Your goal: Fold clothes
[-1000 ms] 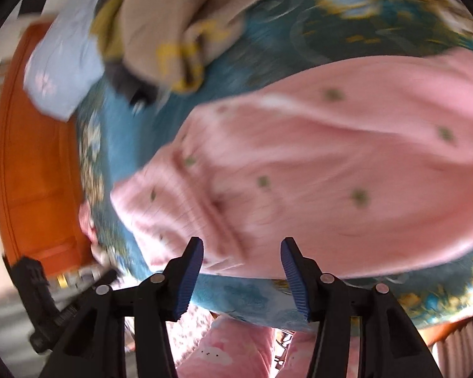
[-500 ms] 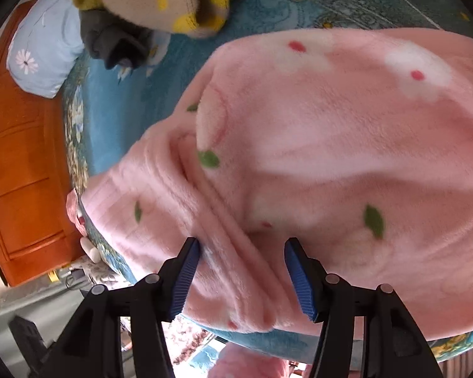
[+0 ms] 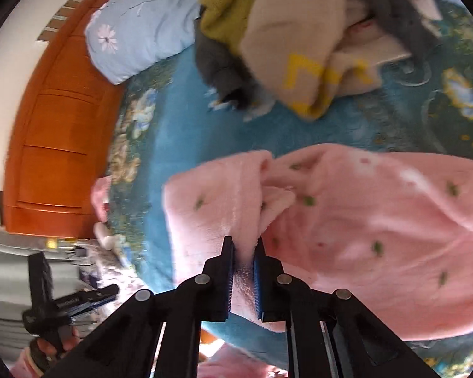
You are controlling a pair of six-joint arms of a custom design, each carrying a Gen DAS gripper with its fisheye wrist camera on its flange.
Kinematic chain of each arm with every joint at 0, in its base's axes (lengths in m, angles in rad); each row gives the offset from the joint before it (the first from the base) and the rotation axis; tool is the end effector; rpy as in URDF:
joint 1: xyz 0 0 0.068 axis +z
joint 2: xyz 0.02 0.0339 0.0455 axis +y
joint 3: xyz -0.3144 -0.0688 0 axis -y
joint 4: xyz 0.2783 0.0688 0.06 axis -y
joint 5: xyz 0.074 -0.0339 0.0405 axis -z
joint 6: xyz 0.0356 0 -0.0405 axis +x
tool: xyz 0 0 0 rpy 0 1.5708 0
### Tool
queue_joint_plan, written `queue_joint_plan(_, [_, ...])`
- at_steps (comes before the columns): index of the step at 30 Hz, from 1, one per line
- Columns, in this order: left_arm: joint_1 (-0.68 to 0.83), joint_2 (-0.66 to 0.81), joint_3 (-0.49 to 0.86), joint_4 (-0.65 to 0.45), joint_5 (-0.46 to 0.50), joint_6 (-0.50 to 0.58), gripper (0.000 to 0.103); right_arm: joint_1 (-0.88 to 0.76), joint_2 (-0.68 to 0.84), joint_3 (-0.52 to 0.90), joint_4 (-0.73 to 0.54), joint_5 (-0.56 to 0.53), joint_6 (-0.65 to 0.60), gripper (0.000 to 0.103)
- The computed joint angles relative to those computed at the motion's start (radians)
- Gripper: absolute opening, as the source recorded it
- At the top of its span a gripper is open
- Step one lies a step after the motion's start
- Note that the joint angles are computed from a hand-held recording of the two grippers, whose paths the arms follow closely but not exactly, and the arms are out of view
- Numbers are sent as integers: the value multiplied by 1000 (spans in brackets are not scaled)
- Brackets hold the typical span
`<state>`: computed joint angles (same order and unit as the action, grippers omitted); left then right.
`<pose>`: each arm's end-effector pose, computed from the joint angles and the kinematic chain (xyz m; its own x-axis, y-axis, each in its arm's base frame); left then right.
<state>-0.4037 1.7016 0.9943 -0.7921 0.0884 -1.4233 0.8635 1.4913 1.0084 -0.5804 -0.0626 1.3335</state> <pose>0.2924 -0.1283 0.1808 -0.5276 -0.8460 0.0766 -0.8490 0.5218 -0.0835 0.2079 0.2467 0.2551 -0.8901 0.4517 -0.0611 0.3690 0.7927 0.4852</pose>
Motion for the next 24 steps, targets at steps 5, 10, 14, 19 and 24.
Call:
queue_joint_plan(5, [32, 44, -38, 89, 49, 20, 45, -22, 78, -109, 17, -140, 145, 11])
queue_joint_plan(10, [93, 117, -72, 228, 94, 126, 45, -14, 137, -25, -90, -141, 82, 11])
queue_joint_plan(14, [161, 223, -102, 428, 153, 242, 54, -29, 182, 50, -181, -153, 45, 11])
queue_joint_plan(19, [225, 373, -105, 637, 268, 375, 54, -37, 237, 113, -252, -171, 38, 12])
queue_joint_plan(24, [264, 476, -121, 789, 360, 383, 54, -45, 284, 142, -277, -191, 63, 12])
